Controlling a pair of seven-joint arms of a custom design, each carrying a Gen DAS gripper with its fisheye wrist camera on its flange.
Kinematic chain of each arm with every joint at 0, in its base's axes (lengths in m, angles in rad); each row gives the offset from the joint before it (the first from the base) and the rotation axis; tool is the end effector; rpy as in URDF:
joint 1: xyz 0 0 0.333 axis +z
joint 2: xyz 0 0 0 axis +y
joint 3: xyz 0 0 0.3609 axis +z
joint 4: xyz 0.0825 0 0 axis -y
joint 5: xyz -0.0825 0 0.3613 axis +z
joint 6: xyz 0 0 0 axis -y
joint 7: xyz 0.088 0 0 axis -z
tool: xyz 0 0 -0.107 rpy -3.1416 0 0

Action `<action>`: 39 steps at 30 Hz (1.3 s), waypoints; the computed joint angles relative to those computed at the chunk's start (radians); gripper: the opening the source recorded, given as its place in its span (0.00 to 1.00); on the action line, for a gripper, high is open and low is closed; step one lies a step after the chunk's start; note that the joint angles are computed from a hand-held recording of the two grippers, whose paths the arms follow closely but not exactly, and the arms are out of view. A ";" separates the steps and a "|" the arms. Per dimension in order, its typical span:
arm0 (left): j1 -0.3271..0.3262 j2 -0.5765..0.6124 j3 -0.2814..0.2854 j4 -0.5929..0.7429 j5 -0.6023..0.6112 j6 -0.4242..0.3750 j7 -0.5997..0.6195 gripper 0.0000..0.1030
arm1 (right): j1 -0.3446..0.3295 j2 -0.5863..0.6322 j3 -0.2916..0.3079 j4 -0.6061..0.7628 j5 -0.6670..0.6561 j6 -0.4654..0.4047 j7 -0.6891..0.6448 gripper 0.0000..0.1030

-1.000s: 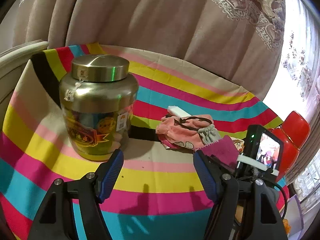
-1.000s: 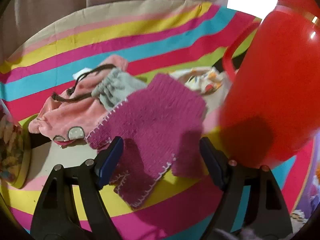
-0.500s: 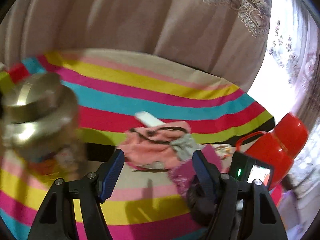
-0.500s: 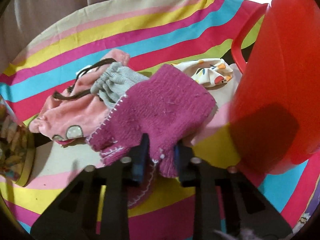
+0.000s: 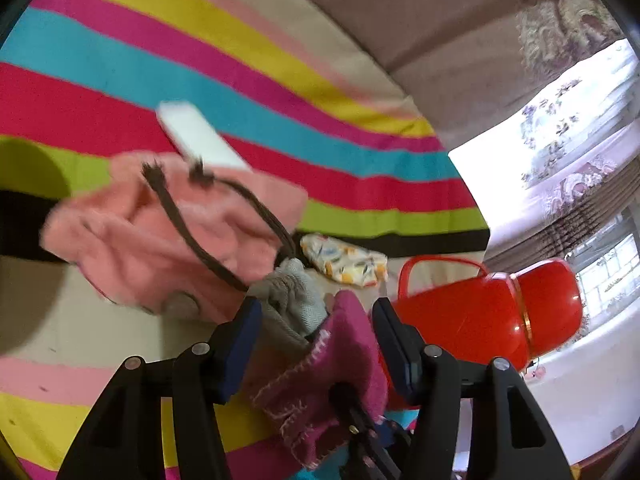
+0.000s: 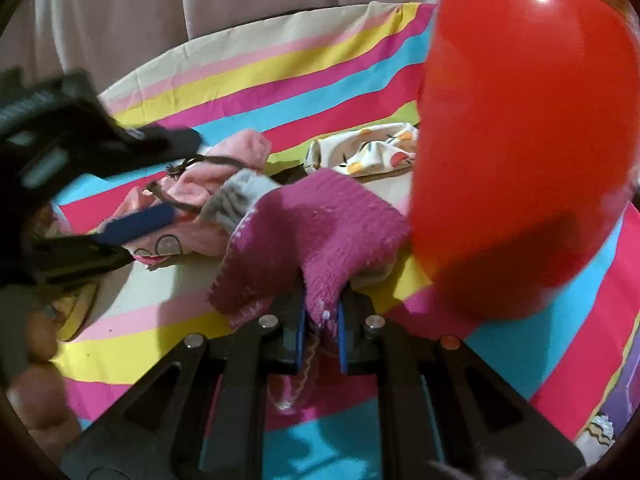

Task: Organize soft objects
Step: 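Grasp the pink knit cloth with the right tool, then grasp the pink drawstring bag by its grey cord with the left tool, then carry the pink bag and pink knit cloth to the white box and release both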

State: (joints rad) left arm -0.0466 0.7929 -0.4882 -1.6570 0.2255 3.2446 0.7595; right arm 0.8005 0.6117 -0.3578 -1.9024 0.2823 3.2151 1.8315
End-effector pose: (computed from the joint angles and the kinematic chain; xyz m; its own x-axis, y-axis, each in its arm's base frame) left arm 0.6786 -0.3117 0.3417 0.0698 -0.7265 0.6836 -0.7980 -0.4519 -0.3988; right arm 0.6148 0.3083 0.3361 0.0893 -0.9844 -0.1515 -0.7414 0.0359 -0.6701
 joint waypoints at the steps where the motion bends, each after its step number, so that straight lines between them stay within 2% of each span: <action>1: 0.009 0.014 -0.021 0.016 0.004 -0.023 0.007 0.57 | -0.010 -0.012 0.012 -0.010 -0.002 0.003 -0.007 0.14; 4: -0.010 0.014 -0.010 0.021 -0.033 -0.065 -0.008 0.57 | -0.076 -0.032 0.079 -0.015 -0.002 -0.021 -0.025 0.14; 7: 0.043 0.031 -0.074 -0.034 -0.065 0.004 -0.032 0.57 | -0.161 -0.047 0.167 -0.016 -0.008 -0.040 -0.042 0.14; 9: 0.068 0.048 -0.106 -0.049 -0.066 0.014 -0.059 0.57 | -0.187 -0.061 0.196 -0.029 -0.016 -0.033 -0.054 0.14; 11: 0.073 0.038 -0.107 -0.089 -0.074 0.037 -0.104 0.57 | -0.229 -0.088 0.245 -0.060 -0.018 -0.017 -0.079 0.14; 13: 0.079 0.022 -0.108 -0.151 -0.070 0.103 -0.150 0.57 | -0.273 -0.105 0.292 -0.082 -0.013 -0.001 -0.103 0.14; 16: 0.068 -0.005 -0.083 -0.210 -0.072 0.168 -0.223 0.57 | -0.356 -0.136 0.384 -0.121 0.005 0.030 -0.144 0.14; 19: 0.143 0.069 -0.175 -0.192 0.021 0.208 -0.251 0.57 | -0.444 -0.166 0.487 -0.162 0.015 0.059 -0.189 0.14; 21: 0.160 0.113 -0.209 -0.152 0.077 0.182 -0.262 0.57 | -0.457 -0.181 0.504 -0.184 0.019 0.077 -0.209 0.14; 24: 0.189 0.192 -0.271 -0.099 0.156 0.158 -0.278 0.47 | -0.488 -0.197 0.535 -0.207 0.025 0.076 -0.230 0.14; 26: 0.190 0.222 -0.286 -0.071 0.189 0.141 -0.295 0.33 | -0.506 -0.200 0.552 -0.211 0.029 0.063 -0.241 0.14; 29: 0.201 0.264 -0.321 -0.034 0.226 0.094 -0.280 0.18 | -0.535 -0.207 0.580 -0.219 0.037 0.040 -0.260 0.14; 30: 0.196 0.264 -0.318 -0.033 0.224 0.099 -0.275 0.16 | -0.541 -0.213 0.585 -0.226 0.041 0.041 -0.266 0.14; 32: 0.161 0.216 -0.257 -0.058 0.198 0.141 -0.292 0.12 | -0.543 -0.227 0.585 -0.241 0.049 0.042 -0.274 0.14; 35: 0.062 0.080 -0.086 -0.133 0.136 0.212 -0.351 0.11 | -0.511 -0.249 0.548 -0.263 0.057 0.058 -0.277 0.14; 39: -0.065 -0.059 0.101 -0.244 0.060 0.303 -0.400 0.11 | -0.587 -0.284 0.619 -0.307 0.054 0.067 -0.299 0.14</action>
State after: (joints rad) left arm -0.1121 0.7338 -0.3873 -1.9010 0.2859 3.5475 0.3593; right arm 0.2138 0.3278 0.2614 -2.2092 0.3364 3.2820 1.5328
